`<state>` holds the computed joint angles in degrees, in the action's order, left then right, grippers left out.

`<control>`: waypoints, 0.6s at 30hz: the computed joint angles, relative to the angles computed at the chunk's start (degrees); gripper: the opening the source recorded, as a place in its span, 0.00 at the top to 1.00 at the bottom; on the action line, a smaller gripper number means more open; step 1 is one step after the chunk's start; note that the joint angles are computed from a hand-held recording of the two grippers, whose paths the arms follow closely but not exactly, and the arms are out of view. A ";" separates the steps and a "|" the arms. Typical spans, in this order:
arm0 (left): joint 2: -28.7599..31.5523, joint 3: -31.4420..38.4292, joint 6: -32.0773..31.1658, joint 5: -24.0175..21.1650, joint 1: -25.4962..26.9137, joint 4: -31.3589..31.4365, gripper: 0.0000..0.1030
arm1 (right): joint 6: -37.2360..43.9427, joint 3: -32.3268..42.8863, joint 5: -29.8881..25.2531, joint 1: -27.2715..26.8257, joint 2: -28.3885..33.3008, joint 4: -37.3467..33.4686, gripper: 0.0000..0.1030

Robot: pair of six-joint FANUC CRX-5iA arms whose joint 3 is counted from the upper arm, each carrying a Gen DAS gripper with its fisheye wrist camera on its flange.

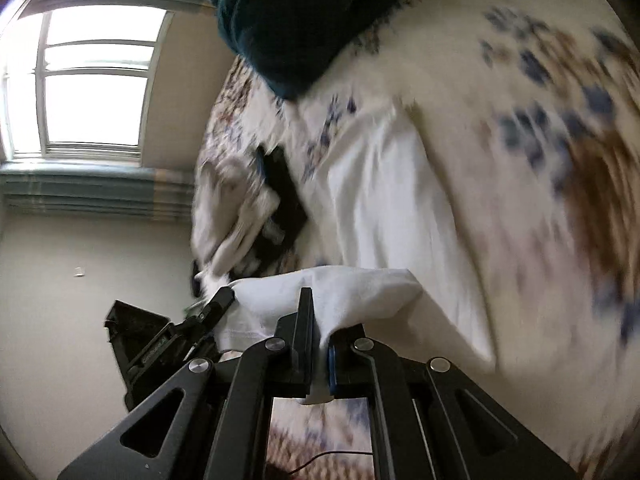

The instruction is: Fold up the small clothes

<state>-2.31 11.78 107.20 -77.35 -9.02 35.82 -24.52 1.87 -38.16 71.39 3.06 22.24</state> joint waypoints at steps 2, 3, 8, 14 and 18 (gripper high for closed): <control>5.71 4.39 -0.30 0.04 -0.62 -1.06 0.94 | 8.02 5.56 -1.38 -4.84 4.27 -6.36 0.94; 8.82 7.02 -0.35 0.09 -1.05 -2.05 0.94 | 11.80 8.68 -2.53 -7.24 6.70 -9.39 0.94; 20.08 15.35 1.41 -2.08 -1.86 -2.13 0.78 | 23.50 19.63 -5.88 -16.43 16.49 -22.41 0.93; 26.15 20.68 3.33 0.85 -1.46 -0.75 0.36 | 23.21 15.68 7.94 -22.38 18.31 -31.08 0.47; 28.02 25.20 3.61 -1.17 -1.41 -2.09 0.36 | 23.77 15.40 9.93 -23.27 18.59 -29.84 0.30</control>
<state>25.71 36.98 110.81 -78.52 -10.43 33.73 -0.75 17.27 -28.23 48.12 21.65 -7.59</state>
